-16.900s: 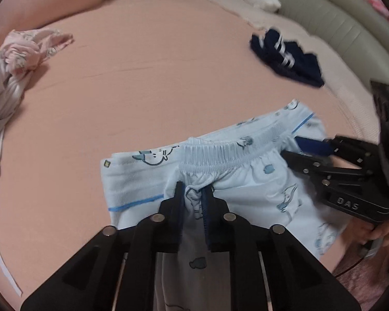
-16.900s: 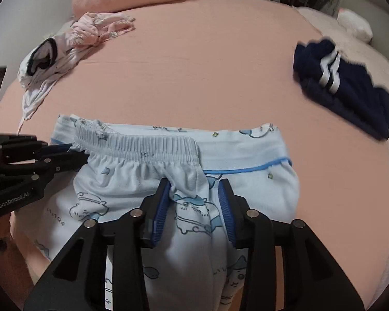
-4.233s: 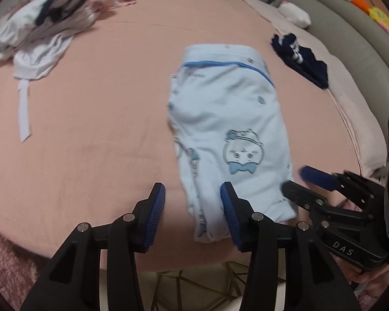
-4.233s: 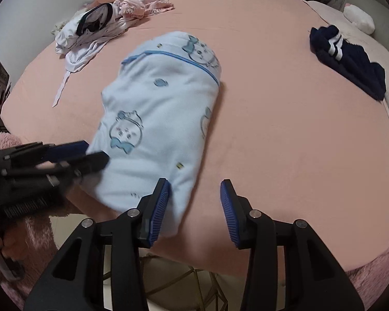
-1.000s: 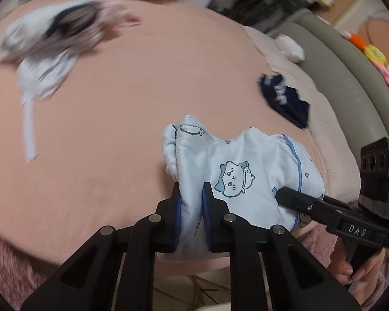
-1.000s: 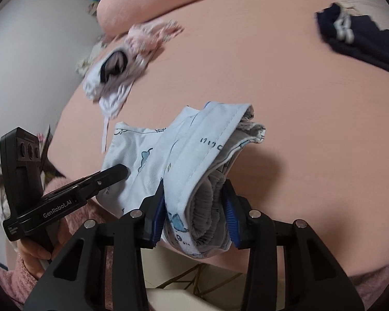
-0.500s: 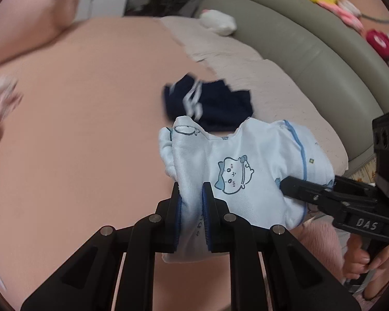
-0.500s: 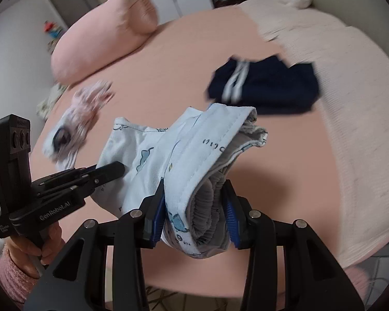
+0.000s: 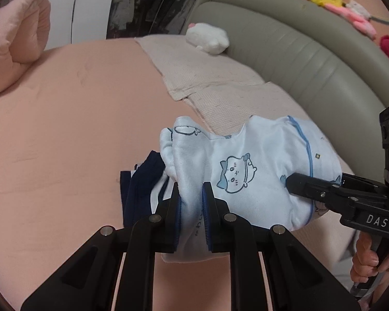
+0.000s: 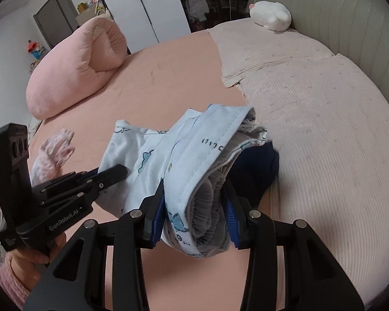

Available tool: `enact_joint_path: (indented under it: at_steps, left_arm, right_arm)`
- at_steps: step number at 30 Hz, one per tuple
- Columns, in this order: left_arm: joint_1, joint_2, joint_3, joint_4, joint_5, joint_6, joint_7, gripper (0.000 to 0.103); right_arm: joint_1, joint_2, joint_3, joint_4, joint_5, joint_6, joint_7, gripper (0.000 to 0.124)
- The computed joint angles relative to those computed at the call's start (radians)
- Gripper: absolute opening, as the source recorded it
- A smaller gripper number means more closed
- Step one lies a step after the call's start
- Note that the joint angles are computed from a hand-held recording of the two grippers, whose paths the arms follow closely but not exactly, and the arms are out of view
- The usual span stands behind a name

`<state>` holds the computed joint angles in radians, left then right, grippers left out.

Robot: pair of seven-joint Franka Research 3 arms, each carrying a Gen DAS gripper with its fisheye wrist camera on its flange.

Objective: Fold clothes
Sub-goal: 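Lift the folded pants with both grippers and carry them onto the navy garment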

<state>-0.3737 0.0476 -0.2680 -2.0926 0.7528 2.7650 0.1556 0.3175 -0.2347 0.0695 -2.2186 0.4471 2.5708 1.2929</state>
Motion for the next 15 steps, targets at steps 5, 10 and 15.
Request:
enact_joint_path:
  at_steps: [5, 10, 15]
  left_arm:
    - [-0.003, 0.144, 0.029, 0.065, -0.03, -0.001, 0.033, 0.016]
    - [-0.003, 0.15, 0.064, -0.005, -0.059, 0.107, 0.007, 0.042]
    - [-0.064, 0.051, 0.118, -0.047, 0.31, 0.098, -0.261, 0.043]
  right_arm:
    - [-0.001, 0.18, 0.005, 0.062, -0.017, 0.059, -0.053, 0.041]
    - [-0.02, 0.279, 0.007, 0.092, 0.025, 0.051, -0.103, 0.043]
    - [0.009, 0.132, 0.012, -0.083, 0.394, 0.312, -0.296, 0.043]
